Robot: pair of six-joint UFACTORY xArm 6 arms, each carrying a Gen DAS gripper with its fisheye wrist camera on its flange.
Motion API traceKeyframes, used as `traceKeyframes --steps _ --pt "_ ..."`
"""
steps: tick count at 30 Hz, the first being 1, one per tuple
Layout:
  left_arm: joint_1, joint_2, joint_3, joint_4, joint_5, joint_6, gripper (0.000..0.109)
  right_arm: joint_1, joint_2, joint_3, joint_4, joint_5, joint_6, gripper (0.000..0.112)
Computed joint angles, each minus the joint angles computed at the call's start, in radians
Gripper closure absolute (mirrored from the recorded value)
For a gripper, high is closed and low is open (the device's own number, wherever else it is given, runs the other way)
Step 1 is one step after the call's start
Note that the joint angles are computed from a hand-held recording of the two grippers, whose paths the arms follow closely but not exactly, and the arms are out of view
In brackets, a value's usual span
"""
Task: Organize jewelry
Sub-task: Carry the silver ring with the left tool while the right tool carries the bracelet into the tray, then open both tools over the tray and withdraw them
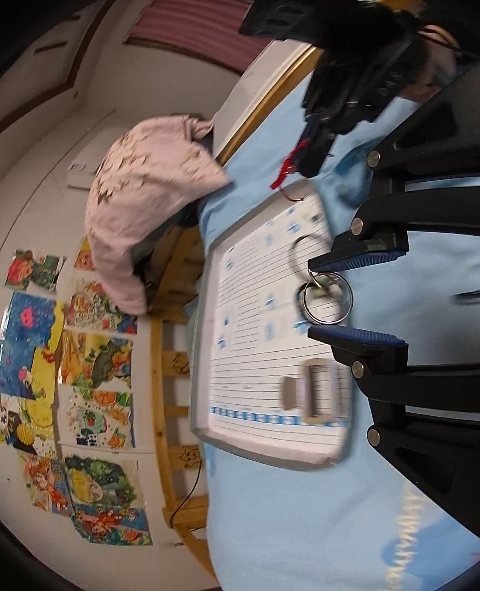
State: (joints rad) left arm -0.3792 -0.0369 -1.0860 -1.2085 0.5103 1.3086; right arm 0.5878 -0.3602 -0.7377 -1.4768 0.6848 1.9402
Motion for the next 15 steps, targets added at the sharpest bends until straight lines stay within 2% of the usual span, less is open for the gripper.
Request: traceKeyframes --steps 3,8,12,14,15 --pt "-0.043 0.095 -0.080 0.023 -0.055 -0.048 0.081 -0.076 0.052 -0.032 -0.022 -0.049 0.041 0.105" --pt "-0.066 0.212 -0.164 0.120 -0.082 -0.167 0.081 -0.169 0.136 -0.073 -0.001 -0.130 0.083 0.105" --pt "-0.058 0.243 -0.178 0.093 -0.051 -0.162 0.081 -0.177 0.176 -0.083 0.026 -0.144 0.063 0.104" --pt "-0.055 0.244 -0.170 0.067 -0.047 -0.140 0.081 -0.179 0.186 -0.083 0.037 -0.147 0.065 0.102" --pt "-0.055 0.242 -0.165 0.073 -0.048 -0.145 0.081 -0.179 0.189 -0.082 0.038 -0.147 0.073 0.097"
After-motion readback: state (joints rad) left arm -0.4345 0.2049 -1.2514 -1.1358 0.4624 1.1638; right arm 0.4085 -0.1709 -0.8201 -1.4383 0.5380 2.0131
